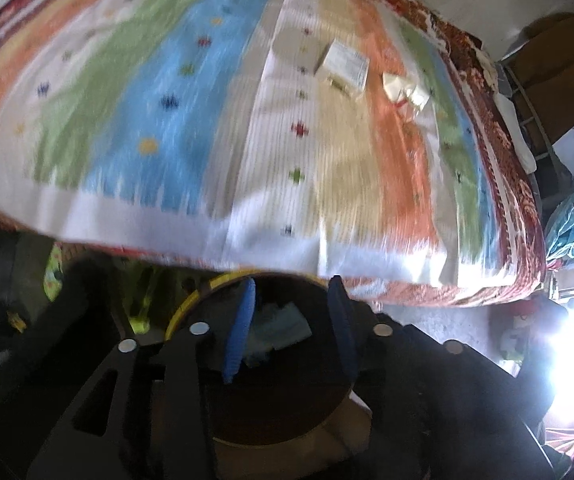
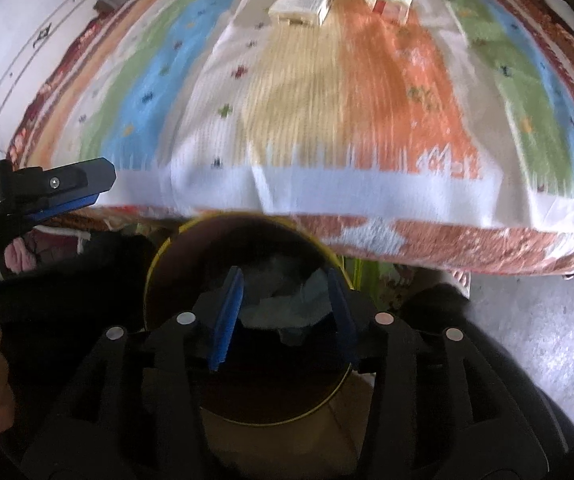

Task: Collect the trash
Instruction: 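Open both tools over the bin to drop the mask and bag, then move both open tools toward the white box and yellow packet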

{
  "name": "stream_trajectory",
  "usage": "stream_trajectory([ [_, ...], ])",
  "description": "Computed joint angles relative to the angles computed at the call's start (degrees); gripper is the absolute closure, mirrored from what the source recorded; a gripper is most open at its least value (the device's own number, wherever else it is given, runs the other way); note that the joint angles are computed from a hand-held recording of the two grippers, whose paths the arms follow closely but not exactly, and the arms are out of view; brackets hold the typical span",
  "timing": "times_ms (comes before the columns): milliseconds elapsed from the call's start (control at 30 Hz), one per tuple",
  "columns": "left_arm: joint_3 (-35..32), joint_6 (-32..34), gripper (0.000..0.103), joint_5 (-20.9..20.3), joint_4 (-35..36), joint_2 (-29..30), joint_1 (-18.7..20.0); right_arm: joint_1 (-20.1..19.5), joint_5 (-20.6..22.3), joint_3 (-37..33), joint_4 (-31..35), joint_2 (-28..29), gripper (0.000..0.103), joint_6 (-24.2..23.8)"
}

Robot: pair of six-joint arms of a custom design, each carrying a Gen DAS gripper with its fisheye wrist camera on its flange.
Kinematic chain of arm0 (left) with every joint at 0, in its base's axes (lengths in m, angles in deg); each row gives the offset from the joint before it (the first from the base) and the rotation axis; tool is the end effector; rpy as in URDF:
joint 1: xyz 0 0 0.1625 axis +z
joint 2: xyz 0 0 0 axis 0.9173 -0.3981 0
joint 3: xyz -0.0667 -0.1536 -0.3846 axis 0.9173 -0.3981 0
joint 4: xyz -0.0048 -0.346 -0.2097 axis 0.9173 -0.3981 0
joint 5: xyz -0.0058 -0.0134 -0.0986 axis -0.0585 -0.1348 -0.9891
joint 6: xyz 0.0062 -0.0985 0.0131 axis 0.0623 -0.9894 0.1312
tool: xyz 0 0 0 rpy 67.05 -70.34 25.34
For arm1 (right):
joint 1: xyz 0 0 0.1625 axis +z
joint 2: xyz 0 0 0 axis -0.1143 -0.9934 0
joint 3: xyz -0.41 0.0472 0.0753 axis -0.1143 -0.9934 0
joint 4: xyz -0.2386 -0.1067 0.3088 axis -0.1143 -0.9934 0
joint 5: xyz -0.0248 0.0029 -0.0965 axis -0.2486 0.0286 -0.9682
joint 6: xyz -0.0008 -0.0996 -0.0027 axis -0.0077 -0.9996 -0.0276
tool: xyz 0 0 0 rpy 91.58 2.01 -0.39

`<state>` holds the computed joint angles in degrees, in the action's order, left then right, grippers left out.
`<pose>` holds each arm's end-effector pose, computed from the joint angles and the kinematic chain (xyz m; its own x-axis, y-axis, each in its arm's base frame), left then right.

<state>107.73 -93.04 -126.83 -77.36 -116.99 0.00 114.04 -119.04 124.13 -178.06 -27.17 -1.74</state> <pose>-0.1249 -0.7337 0.2506 -0.9179 0.0325 -0.3956 0.1276 0.9679 -0.2166 0.2881 -0.6633 0.0862 -0.8364 -0.0123 0.5480 -0.1468 0.9683 -0.2023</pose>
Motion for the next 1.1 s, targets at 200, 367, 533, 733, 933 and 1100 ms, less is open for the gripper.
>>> stream_trajectory([
  [200, -4.76, 3.14, 0.045, 2.20, 0.07, 2.57, -0.56, 0.23, -1.90, -2.47, -2.85, -0.32, 0.048, -2.59],
  [367, -10.25, 6.55, 0.032, 3.95, 1.10, 5.98, -0.97, -0.02, -2.81, -4.92, -5.76, -0.47, 0.038, -4.75],
  [533, -12.56, 11.04, 0.019, 6.42, -2.25, 8.42, -1.64, -0.31, -4.13, -9.15, -6.82, 1.29, 0.029, -7.22],
  [733, -17.68, 15.06, 0.015, 7.56, -1.97, 12.20, -1.38, -0.58, -7.07, -16.45, -9.66, 5.52, 0.019, -13.99],
  [933, -22.84, 18.18, 0.006, 7.49, -5.88, 17.15, 0.03, -2.08, -8.10, -23.63, -14.33, 10.50, 0.013, -20.62],
  [1100, -28.73, 22.80, 0.006, 9.16, -8.33, 22.17, 0.88, -3.66, -7.39, -29.21, -16.93, 13.97, 0.009, -24.81],
])
